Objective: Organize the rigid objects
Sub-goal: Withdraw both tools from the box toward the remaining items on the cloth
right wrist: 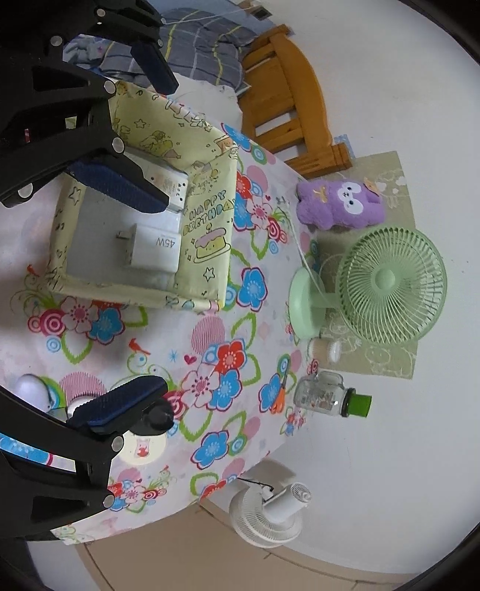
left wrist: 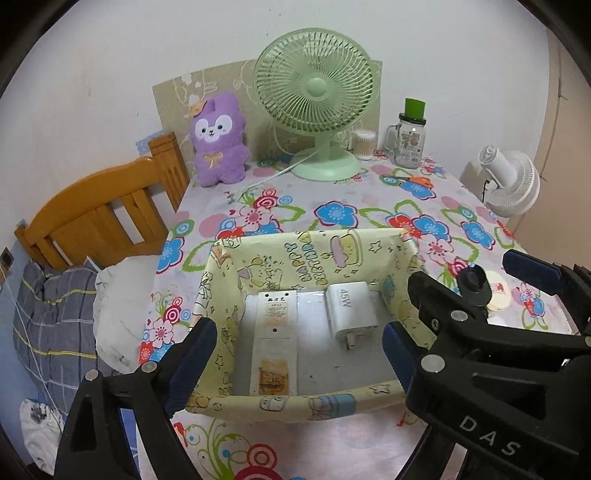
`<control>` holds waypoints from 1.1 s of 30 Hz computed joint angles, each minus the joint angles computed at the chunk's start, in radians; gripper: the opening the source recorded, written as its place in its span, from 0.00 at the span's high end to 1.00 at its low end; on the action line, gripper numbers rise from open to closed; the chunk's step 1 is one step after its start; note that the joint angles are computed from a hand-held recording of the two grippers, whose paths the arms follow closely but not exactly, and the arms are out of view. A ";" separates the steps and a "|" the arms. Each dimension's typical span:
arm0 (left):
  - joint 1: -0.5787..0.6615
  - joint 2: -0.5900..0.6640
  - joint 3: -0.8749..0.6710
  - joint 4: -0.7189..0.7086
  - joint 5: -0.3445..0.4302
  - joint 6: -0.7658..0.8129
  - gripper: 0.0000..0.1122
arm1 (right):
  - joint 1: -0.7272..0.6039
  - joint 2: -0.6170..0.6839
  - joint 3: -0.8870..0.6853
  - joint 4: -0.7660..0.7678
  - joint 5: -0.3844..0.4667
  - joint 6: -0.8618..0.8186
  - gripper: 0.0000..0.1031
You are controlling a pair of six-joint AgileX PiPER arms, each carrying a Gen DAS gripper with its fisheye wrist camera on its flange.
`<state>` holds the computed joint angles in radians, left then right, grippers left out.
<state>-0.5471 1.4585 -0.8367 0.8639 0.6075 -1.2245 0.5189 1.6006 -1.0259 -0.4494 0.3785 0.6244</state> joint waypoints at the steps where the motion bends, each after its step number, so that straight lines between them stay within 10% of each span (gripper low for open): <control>1: -0.013 -0.002 0.000 0.012 0.006 -0.015 0.17 | -0.005 -0.010 0.009 0.008 -0.001 -0.008 0.10; 33: -0.235 0.007 -0.078 0.059 0.126 -0.164 0.17 | -0.161 -0.231 0.166 0.112 -0.043 -0.194 0.07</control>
<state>-0.7824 1.4657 -0.9148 0.9224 0.7331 -1.3885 0.3577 1.3694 -0.8596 -0.3371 0.3350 0.4308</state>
